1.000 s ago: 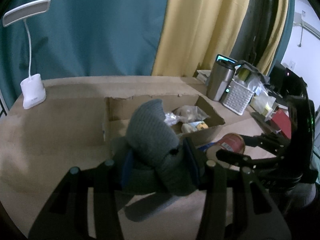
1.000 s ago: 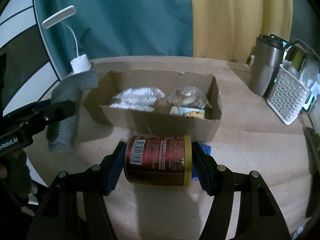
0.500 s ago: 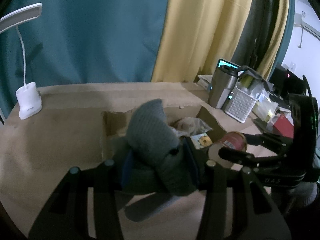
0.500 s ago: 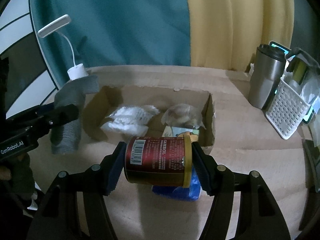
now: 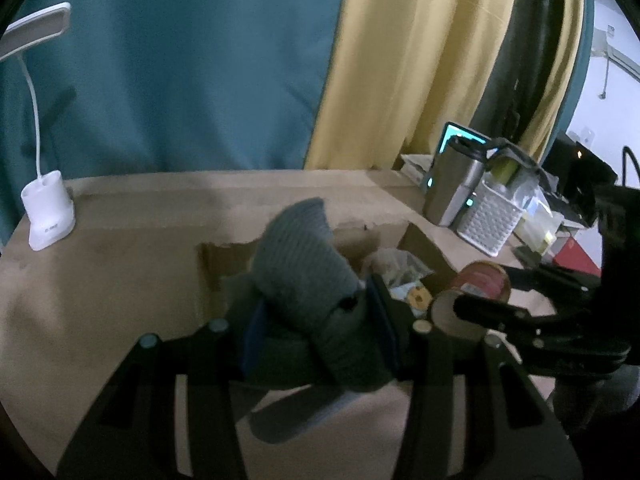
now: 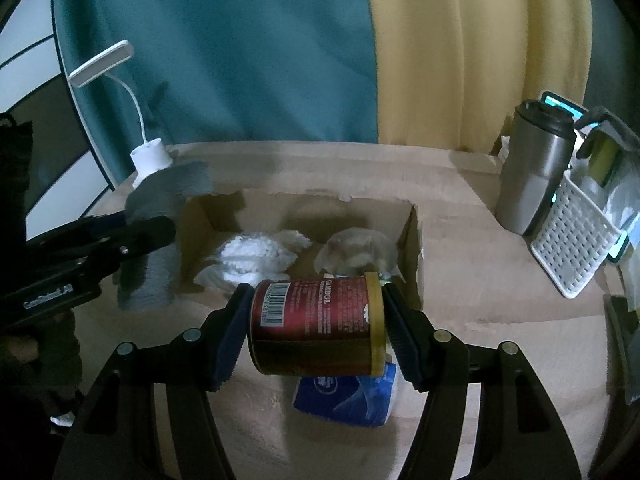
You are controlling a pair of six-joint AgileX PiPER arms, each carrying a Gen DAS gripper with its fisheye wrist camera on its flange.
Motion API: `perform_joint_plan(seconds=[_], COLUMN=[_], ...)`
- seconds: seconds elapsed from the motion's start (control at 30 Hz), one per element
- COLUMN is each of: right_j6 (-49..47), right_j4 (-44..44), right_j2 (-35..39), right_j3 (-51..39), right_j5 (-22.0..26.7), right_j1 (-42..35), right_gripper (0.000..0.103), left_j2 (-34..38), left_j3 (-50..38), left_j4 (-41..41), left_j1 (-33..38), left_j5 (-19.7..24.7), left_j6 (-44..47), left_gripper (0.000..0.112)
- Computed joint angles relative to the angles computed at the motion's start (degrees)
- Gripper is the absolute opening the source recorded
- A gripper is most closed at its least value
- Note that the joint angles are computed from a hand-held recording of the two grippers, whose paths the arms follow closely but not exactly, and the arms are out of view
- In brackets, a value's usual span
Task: Organize objects
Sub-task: 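Carry the red can toward the box with the right tool while the left tool holds the sock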
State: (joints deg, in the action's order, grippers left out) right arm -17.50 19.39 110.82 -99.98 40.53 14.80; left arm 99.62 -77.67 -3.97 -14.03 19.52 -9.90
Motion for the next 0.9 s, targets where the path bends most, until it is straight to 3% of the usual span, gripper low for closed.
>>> perform_joint_plan(seconds=[0.23, 0.5, 0.67, 0.9], right_j6=[0.13, 1.78, 2.96, 3.88], right_j4=[-0.34, -1.66, -2.29, -2.56], right_j2=[1.39, 5.33, 7.53, 9.77], right_j3=[-4.02, -9.76, -13.18, -16.45], right_j5=[1.28, 4.15, 5.81, 6.7], right_j1=[-0.09, -0.01, 0.08, 0.12], right_gripper=[0.067, 0.067, 0.067, 0.067], left_j2=[1.93, 5.34, 8.9, 12.82], left_j3=[-2.68, -4.96, -9.18, -14.72], left_j4=[-2.91, -24.68, -24.71, -16.84], left_j1=[1.1, 3.97, 4.74, 5.14], left_j5=[-0.5, -1.23, 2.2, 8.22], left_j6=[2.82, 22.37, 22.78, 16.99], left_gripper=[0.048, 0.05, 0.05, 0.053])
